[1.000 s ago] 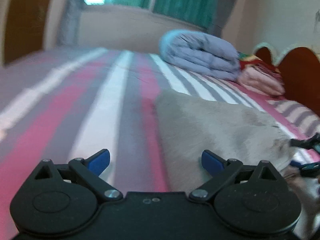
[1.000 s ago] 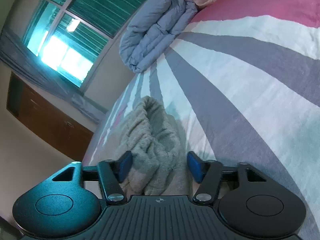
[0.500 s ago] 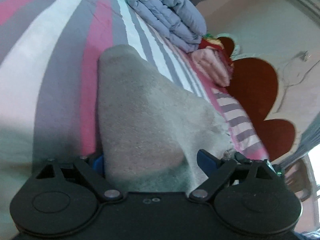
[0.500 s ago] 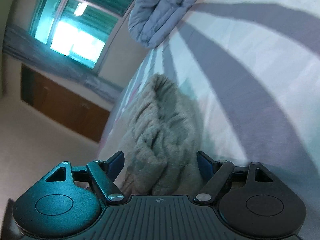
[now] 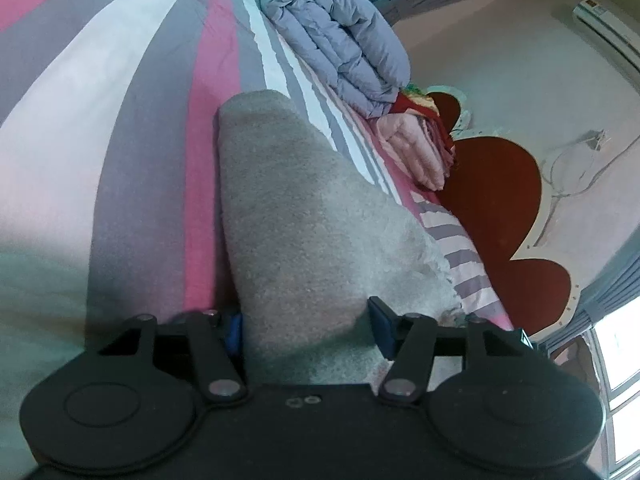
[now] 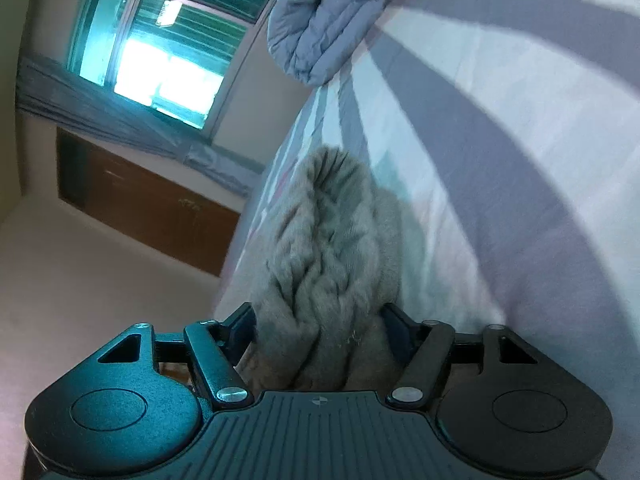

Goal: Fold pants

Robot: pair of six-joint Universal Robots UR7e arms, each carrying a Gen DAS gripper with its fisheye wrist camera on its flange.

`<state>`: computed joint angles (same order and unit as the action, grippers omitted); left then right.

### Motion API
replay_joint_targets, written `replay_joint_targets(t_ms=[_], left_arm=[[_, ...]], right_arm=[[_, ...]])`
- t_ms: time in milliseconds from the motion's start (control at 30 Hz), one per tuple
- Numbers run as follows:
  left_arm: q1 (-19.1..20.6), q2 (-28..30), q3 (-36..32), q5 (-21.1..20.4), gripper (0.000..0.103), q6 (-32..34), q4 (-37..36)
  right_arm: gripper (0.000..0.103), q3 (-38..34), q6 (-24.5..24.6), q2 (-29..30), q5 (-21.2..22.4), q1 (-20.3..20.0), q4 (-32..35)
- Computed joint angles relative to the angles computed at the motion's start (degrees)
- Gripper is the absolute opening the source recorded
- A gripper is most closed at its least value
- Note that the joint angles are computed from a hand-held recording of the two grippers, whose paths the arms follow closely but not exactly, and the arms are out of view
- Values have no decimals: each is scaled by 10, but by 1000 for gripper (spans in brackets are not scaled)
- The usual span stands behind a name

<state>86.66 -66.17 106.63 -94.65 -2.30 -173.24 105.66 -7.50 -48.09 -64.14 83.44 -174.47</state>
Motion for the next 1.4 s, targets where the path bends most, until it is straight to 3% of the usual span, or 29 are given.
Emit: replay_joint_targets(t_ms=[133, 200, 300, 367, 400, 433, 467, 567, 800, 1033, 1167, 1233, 1300, 1400], left_arm=[[4, 2, 8, -7, 51, 7, -23], [3, 0, 9, -7, 51, 8, -22], [5, 1, 6, -11, 53, 3, -18], [5, 6, -3, -8, 50, -5, -12], [4, 7, -7, -5, 42, -10, -6], [4, 7, -12, -2, 36, -12, 4], [6, 8, -18, -6, 22, -16, 16], [7, 5, -22, -17, 15, -9, 12], [2, 16, -80, -43, 15, 23, 3], [17, 88, -245, -23, 15, 48, 63], [32, 139, -327, -16, 15, 65, 101], [46, 160, -348, -1, 34, 55, 129], [72, 173, -339, -67, 34, 17, 90], [81, 175, -339, -101, 35, 8, 82]], right_arm=[[72, 27, 33, -19, 46, -31, -18], [75, 23, 25, -21, 47, -32, -4], [90, 5, 10, -8, 47, -23, 15], [90, -21, -15, 4, 38, -9, 62], [88, -35, -31, 10, 22, -1, 83], [64, -47, -44, 16, 1, 8, 91], [59, -57, -53, 22, -23, 18, 97], [54, -64, -75, 26, -18, 25, 90], [52, -140, -120, 44, 14, 55, 135], [52, -341, -119, 164, 6, 95, 204], [52, -459, -108, 239, 3, 94, 256], [53, -508, -106, 276, -9, 90, 268], [54, -550, -76, 308, -55, 80, 303], [55, -531, -79, 305, -25, 66, 285]])
